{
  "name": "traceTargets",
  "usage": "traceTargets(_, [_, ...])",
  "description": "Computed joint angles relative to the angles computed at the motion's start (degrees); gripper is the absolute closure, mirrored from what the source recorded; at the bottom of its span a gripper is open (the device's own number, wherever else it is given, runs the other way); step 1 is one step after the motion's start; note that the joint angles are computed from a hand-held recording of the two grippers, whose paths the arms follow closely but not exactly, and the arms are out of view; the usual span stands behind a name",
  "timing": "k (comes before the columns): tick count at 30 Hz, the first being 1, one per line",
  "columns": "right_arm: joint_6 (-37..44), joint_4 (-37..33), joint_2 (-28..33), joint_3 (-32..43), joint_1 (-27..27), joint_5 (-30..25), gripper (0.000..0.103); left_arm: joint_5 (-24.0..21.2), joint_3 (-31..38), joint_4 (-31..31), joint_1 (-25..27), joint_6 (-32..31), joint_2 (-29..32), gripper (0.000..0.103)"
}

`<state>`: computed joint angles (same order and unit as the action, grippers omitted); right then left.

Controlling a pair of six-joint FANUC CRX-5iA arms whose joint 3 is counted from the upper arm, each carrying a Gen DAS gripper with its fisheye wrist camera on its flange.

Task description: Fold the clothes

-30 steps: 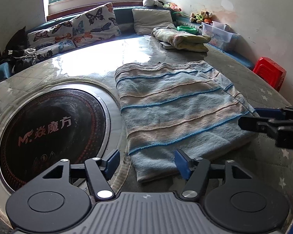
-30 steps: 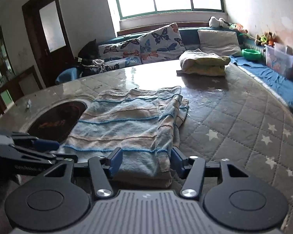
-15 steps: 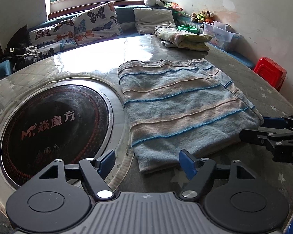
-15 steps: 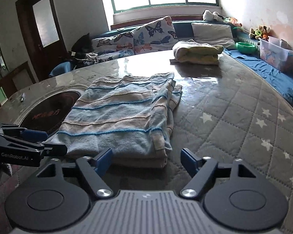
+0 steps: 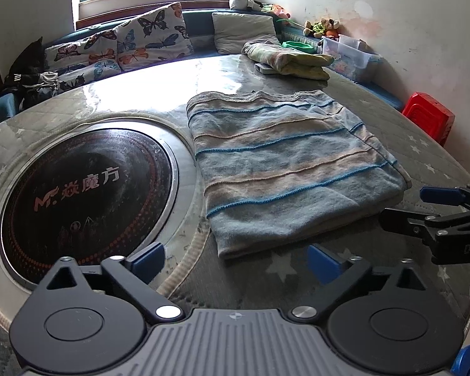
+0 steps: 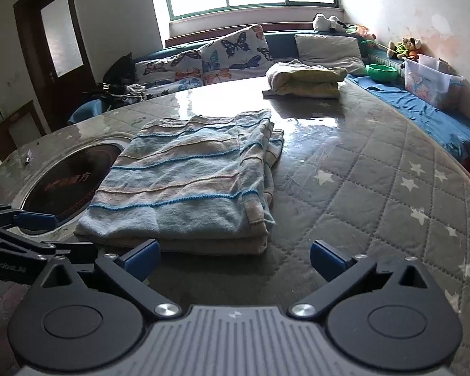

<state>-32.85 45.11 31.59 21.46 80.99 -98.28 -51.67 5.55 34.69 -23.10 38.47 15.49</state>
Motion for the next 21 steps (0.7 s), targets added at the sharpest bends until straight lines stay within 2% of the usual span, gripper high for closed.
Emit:
traceTargets(13, [-1.72,-1.62,3.07,4.93,0.76,-3.36,0.000,0.57,-3.84,1.69,0.85,-1.97,-2.94,0.000])
traceTargets(21, [-0.40,-3.39,7.23,11.62,1.03,-7.56,0.000,1.35,-6.95,3.67,1.44,-3.74,-5.14,0.000])
